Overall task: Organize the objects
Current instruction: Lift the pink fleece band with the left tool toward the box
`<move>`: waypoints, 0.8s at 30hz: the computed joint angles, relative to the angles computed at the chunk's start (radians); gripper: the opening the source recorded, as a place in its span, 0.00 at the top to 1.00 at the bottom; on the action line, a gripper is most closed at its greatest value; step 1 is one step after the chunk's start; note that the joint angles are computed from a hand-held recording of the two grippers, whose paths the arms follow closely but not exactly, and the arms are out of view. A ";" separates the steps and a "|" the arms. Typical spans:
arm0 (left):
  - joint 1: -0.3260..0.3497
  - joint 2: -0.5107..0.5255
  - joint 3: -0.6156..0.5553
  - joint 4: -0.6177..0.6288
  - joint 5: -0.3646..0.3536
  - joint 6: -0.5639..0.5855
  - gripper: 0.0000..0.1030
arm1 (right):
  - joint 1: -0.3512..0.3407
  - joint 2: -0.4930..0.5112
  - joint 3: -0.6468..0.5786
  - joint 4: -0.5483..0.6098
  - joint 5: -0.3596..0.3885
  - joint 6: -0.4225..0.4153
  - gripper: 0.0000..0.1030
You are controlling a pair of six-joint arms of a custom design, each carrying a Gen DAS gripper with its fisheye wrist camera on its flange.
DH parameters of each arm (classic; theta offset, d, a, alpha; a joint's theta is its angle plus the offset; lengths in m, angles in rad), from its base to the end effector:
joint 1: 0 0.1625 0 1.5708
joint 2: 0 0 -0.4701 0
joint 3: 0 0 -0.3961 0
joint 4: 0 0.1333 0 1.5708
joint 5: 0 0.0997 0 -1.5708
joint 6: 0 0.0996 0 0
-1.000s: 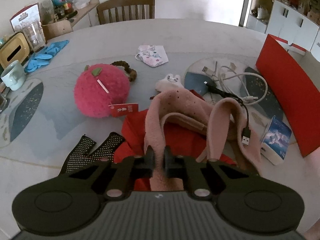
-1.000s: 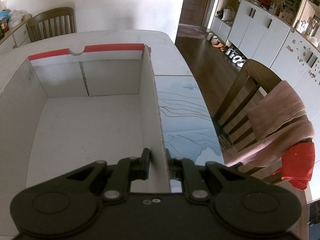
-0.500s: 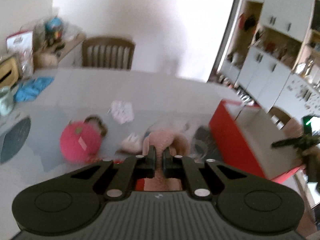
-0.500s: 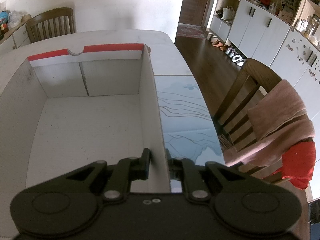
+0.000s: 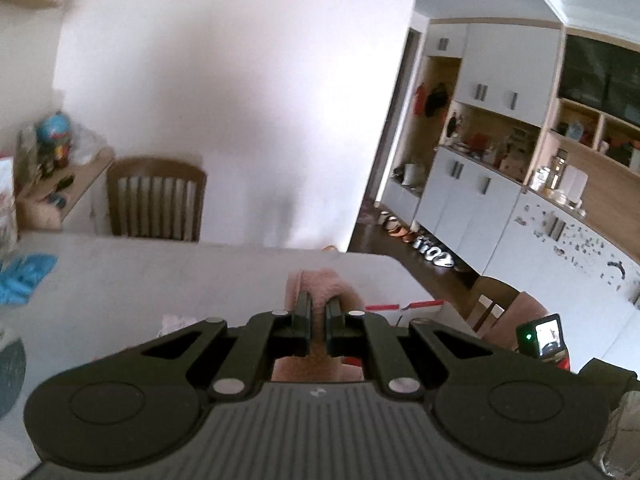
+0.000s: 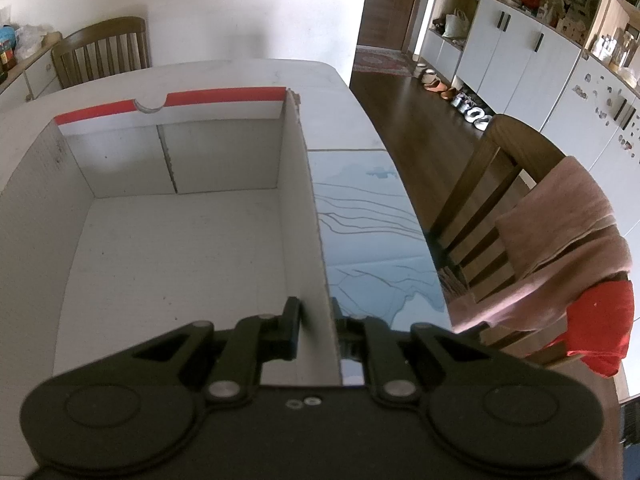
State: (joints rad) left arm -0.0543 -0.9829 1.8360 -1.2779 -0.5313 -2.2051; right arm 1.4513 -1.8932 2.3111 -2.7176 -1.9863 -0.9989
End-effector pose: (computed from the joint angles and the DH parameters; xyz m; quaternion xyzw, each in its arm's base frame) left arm -0.5275 -0.1908 0.1436 0.0495 0.7759 -0.5517 0.3021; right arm 0.0509 -0.3567 0.4461 0.3226 -0.8586 0.1934 0.3484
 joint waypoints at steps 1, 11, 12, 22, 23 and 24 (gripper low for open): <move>0.008 0.002 -0.007 -0.012 0.014 0.027 0.95 | -0.001 0.000 -0.001 0.001 0.000 0.001 0.89; 0.117 0.052 0.006 -0.443 0.098 0.465 0.95 | -0.008 -0.003 -0.005 0.015 0.012 -0.002 0.90; 0.125 0.059 0.010 -0.498 0.101 0.506 0.95 | -0.011 -0.004 -0.007 0.020 0.016 0.002 0.90; 0.234 0.211 -0.041 -1.183 0.104 1.138 0.95 | -0.010 -0.006 -0.010 0.029 0.018 -0.006 0.91; 0.243 0.229 -0.054 -1.221 0.098 1.181 0.95 | -0.011 -0.007 -0.011 0.030 0.019 -0.008 0.91; 0.254 0.248 -0.069 -1.262 0.092 1.229 0.95 | -0.011 -0.007 -0.011 0.031 0.020 -0.008 0.91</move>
State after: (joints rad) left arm 0.1997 -0.7347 1.7670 -2.5397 -0.4395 -0.9757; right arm 1.4403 -1.9000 2.2997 -2.6862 -1.9665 -1.0066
